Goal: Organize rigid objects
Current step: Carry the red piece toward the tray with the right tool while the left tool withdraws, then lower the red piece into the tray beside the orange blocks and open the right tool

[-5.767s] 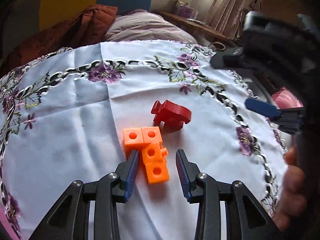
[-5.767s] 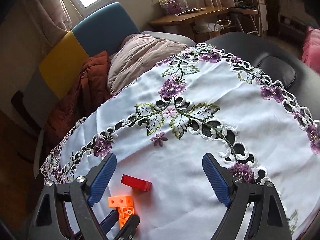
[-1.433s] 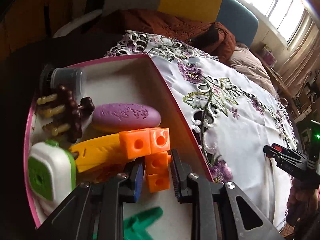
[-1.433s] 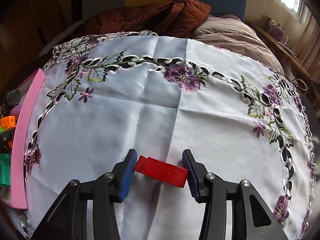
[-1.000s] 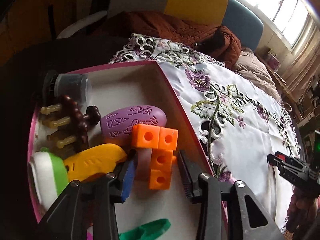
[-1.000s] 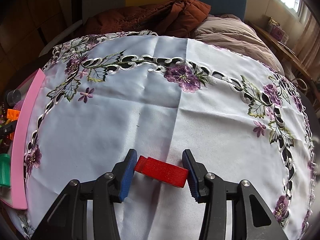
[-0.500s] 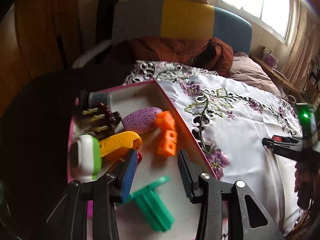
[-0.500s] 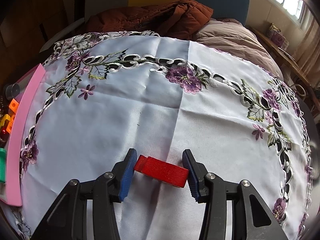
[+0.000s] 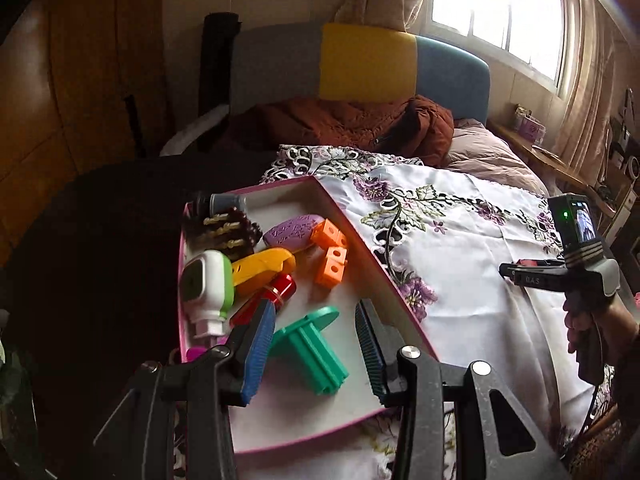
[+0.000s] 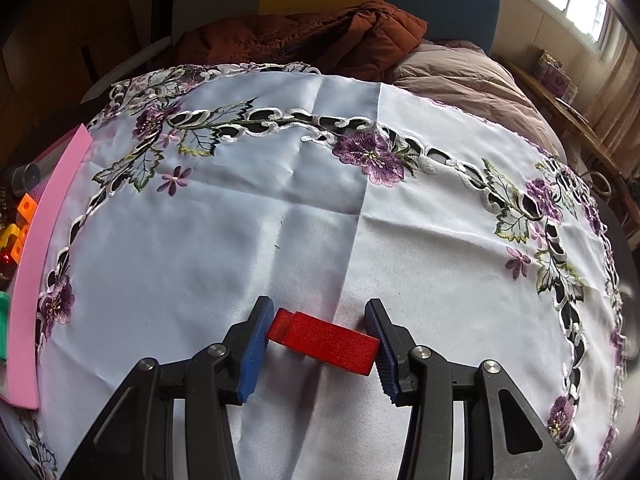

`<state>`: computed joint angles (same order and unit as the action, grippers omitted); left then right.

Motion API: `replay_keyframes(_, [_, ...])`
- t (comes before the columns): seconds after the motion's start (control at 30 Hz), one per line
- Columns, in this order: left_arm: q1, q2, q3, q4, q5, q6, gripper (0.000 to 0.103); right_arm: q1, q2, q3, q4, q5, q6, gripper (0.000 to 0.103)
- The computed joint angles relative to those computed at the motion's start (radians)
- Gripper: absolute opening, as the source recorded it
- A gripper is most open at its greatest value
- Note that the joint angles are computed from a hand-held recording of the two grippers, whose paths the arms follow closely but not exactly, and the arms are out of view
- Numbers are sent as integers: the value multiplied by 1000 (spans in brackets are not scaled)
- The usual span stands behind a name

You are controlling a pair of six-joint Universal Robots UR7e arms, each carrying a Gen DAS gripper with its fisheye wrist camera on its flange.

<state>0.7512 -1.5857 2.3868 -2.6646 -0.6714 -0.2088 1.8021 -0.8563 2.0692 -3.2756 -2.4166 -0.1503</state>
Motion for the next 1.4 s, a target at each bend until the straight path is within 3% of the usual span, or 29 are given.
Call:
replay_keyframes(0.63, [38,-103,37,77,-7,-70,42,4,14,4,-40,-13,-28,48])
replay_keyframes(0.8, [57,-162,50,82,40,-95,42,7,20,1,-43,-25,-28,48])
replay_keyframes(0.93, [88,-194,40,110,63,-114,42,26,10,-14,24,-58,26,47])
replay_keyframes(1.03, [113,-205,40,98,68,-104,42,70,-7,-4,20,-1,45,47])
replay_keyframes(1.17, [141,-204,36,77,47,-96,42,156,4,-18,8,117,-4,48])
replay_keyframes(1.27, [143,-204,43,49,34,-73,42,227,51,-60,13,197,-60,48])
replay_keyframes(1.4, [143,-214,49,49,22,-69,42,282,140,-144,40,283,-70,48])
